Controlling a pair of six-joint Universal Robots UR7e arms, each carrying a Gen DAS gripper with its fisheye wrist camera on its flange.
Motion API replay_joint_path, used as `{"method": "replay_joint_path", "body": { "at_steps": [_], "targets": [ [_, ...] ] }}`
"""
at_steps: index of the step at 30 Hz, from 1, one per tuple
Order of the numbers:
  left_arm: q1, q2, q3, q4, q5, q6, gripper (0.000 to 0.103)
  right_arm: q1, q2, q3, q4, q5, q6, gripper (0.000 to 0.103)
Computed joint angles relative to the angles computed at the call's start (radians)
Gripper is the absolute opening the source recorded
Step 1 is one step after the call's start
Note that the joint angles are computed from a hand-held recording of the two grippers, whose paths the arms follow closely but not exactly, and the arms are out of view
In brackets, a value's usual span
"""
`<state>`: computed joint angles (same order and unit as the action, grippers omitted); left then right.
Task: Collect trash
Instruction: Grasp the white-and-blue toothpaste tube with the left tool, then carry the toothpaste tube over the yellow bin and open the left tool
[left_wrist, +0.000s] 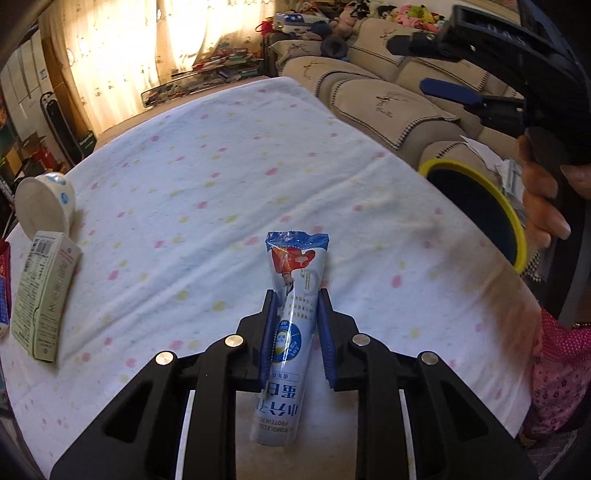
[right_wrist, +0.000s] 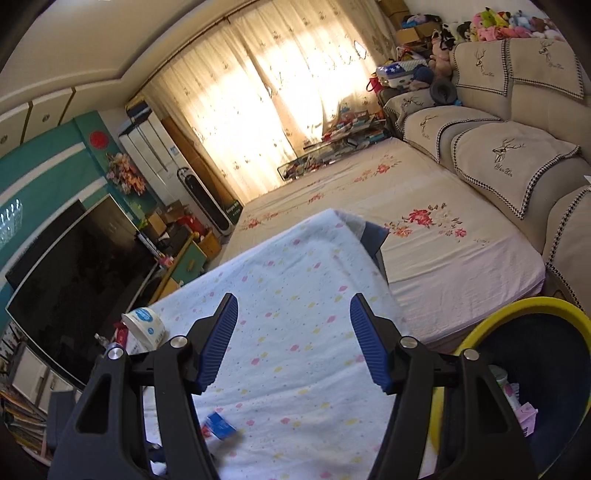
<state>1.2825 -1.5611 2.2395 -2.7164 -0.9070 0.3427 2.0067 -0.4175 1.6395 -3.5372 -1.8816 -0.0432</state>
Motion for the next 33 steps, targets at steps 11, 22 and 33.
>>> {"method": "replay_joint_path", "body": {
  "at_steps": [11,22,33],
  "targets": [
    [-0.182,0.134,0.017,0.001,-0.138,-0.014,0.022,-0.047,-0.261,0.481,-0.571,-0.252,-0.118,0.06],
    [-0.224,0.44,-0.168,0.019,-0.195,-0.063,0.027,-0.113,-0.368,0.685,-0.79,-0.397,-0.18,0.065],
    [-0.199,0.333,-0.062,-0.188,-0.187,-0.064,0.07,-0.148,-0.313,0.66,-0.68,-0.291,-0.121,0.068]
  ]
}}
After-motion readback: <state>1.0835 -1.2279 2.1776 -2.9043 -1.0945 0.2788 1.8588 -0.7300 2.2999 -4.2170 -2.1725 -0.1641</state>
